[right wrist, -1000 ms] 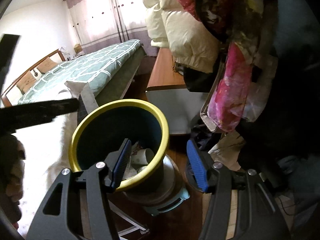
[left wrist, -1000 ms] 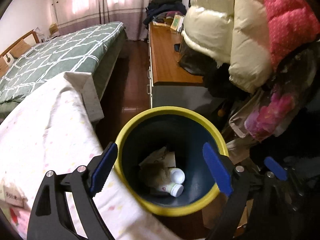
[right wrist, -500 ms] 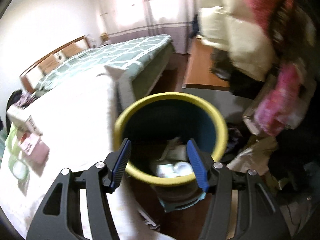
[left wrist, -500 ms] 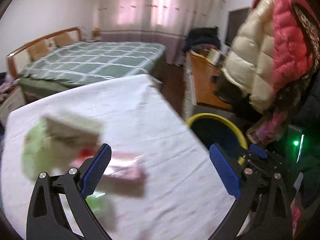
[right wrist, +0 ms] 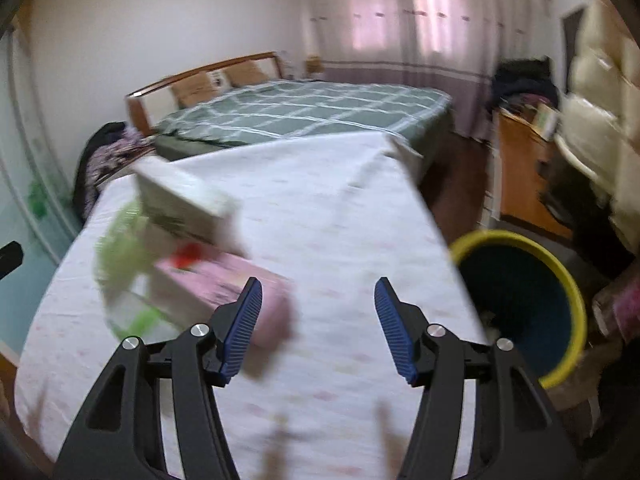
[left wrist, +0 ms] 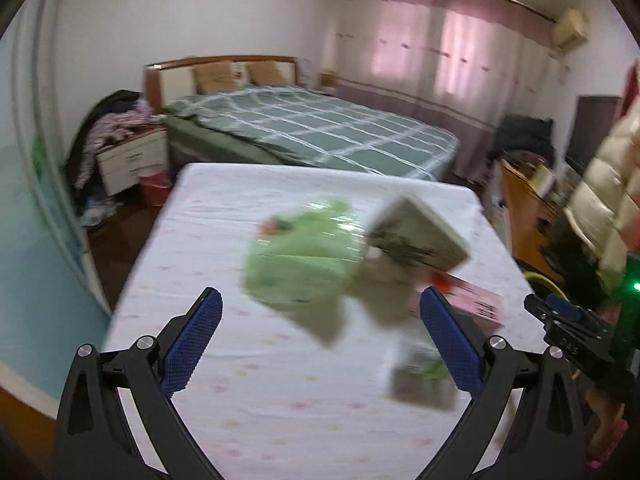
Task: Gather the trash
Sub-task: 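Move the right tool to the green plastic bag and grasp it, then carry the green bag over the yellow bin and open the right tool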
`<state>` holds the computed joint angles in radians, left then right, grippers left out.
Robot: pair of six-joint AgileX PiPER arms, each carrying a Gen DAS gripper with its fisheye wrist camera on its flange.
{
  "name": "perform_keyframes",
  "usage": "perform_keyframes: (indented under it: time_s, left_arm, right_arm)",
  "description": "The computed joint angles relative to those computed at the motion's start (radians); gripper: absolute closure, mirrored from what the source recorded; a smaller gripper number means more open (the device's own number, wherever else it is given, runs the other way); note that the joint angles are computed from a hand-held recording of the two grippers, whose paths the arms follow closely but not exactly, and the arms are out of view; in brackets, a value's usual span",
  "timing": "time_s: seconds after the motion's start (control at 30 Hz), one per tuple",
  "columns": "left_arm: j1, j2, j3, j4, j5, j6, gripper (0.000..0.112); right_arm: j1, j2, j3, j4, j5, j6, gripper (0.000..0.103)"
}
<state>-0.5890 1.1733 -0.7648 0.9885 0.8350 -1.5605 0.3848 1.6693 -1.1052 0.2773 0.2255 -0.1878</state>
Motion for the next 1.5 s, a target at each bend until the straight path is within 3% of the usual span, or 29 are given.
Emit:
perform_keyframes:
  time_s: [0.13, 0.4, 0.5, 0.67, 0.83, 0.93, 1.0, 1.03, 1.1, 1.13, 1.27, 1.5]
  left_arm:
    - [0.061, -0.091, 0.065, 0.004, 0.041, 0.016, 0.015]
    - [0.217, -0.184, 0.137, -0.051, -0.039, 0.1, 0.015]
    - [0.204, -0.178, 0.135, -0.031, -0.024, 0.081, 0.015]
    - [0.184, -0.19, 0.138, -0.02, -0.003, 0.071, 0.015]
    - [0.194, -0.197, 0.152, -0.027, -0.03, 0.067, 0.015]
    - [0.19, -0.199, 0.157, -0.029, -0.034, 0.063, 0.015]
    - [0.188, -0.2, 0.158, -0.028, -0.033, 0.06, 0.015]
    - [0.187, -0.2, 0.158, -0.028, -0.034, 0.058, 0.015]
    - [0.18, -0.201, 0.159, -0.025, -0.03, 0.05, 0.015]
    - [0.176, -0.2, 0.16, -0.023, -0.028, 0.046, 0.015]
    - [0.171, -0.199, 0.157, -0.026, -0.021, 0.045, 0.015]
    - [0.157, -0.199, 0.152, -0.021, -0.009, 0.037, 0.015]
  right_arm:
    - [0.112, 0.058, -0.107, -0.051, 0.032, 0.063, 0.047]
    - [0.287, 0.234, -0.385, -0.132, 0.157, 0.174, 0.047]
    - [0.331, 0.316, -0.509, -0.254, 0.218, 0.295, 0.047]
    - [0.367, 0.444, -0.701, -0.32, 0.334, 0.376, 0.047]
    - [0.376, 0.551, -0.863, -0.283, 0.444, 0.377, 0.046]
    - [0.364, 0.571, -0.887, -0.23, 0.464, 0.346, 0.044]
    - [0.369, 0.586, -0.908, -0.226, 0.481, 0.339, 0.058]
    - [0.369, 0.591, -0.916, -0.219, 0.49, 0.329, 0.071]
    - [0.366, 0.593, -0.919, -0.182, 0.495, 0.301, 0.079]
    - [0.367, 0.587, -0.906, -0.176, 0.484, 0.295, 0.088]
    - [0.362, 0.545, -0.848, -0.133, 0.434, 0.259, 0.097]
    - [0.341, 0.409, -0.696, -0.026, 0.315, 0.156, 0.098]
